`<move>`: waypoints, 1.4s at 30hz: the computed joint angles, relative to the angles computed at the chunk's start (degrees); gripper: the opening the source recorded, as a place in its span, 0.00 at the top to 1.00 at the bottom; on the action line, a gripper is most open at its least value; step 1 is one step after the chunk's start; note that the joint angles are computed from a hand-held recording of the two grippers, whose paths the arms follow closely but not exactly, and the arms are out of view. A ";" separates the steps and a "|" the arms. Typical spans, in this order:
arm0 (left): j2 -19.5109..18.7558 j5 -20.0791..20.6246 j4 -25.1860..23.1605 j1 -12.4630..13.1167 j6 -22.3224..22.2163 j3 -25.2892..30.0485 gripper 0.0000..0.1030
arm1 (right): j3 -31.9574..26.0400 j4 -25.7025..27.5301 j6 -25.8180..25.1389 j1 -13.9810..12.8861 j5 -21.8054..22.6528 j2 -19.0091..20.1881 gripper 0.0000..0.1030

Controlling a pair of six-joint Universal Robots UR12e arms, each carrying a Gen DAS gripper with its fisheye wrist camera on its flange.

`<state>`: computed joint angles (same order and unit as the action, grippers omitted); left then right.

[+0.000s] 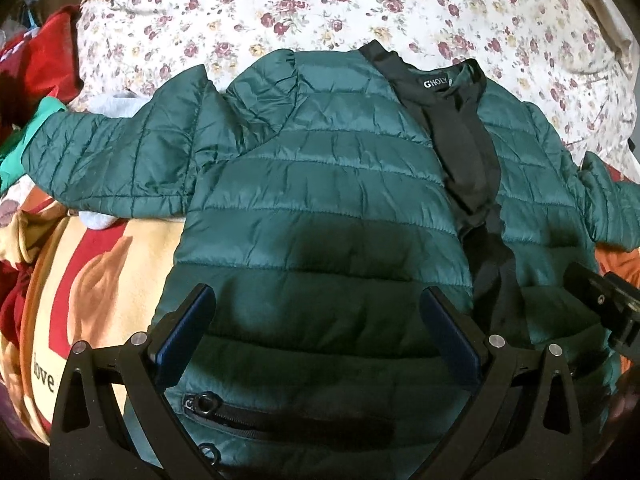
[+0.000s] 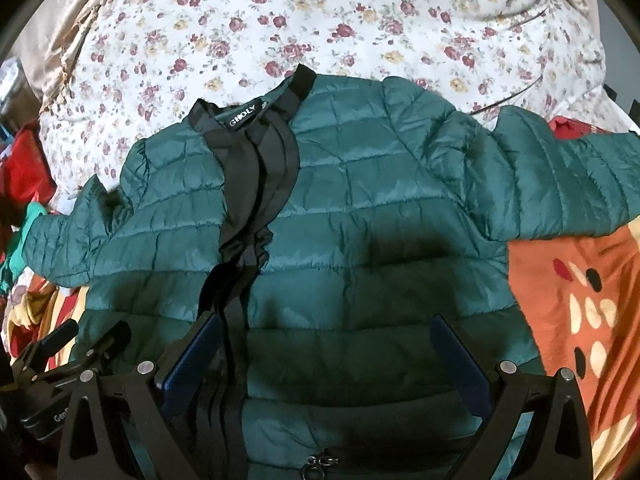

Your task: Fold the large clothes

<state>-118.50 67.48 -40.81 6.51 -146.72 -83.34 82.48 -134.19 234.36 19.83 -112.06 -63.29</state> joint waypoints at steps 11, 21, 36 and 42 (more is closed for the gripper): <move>0.10 0.52 0.01 -0.09 -0.08 -0.36 0.01 | -0.35 0.23 -1.30 0.54 -0.98 0.31 0.00; -0.04 0.17 -0.59 0.08 -0.86 0.03 0.01 | -0.55 1.24 -1.90 0.71 -1.68 0.49 0.00; -0.31 -0.18 -0.37 0.53 -2.39 0.81 0.01 | -0.98 1.09 -3.85 0.57 -1.57 1.25 0.00; -0.72 -1.12 1.38 1.16 -5.70 1.73 0.01 | -2.17 0.28 -5.56 0.74 -1.49 2.17 0.00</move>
<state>-119.22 66.36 -39.42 7.67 -152.41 -81.61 80.31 -133.92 228.80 20.57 -113.56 -61.12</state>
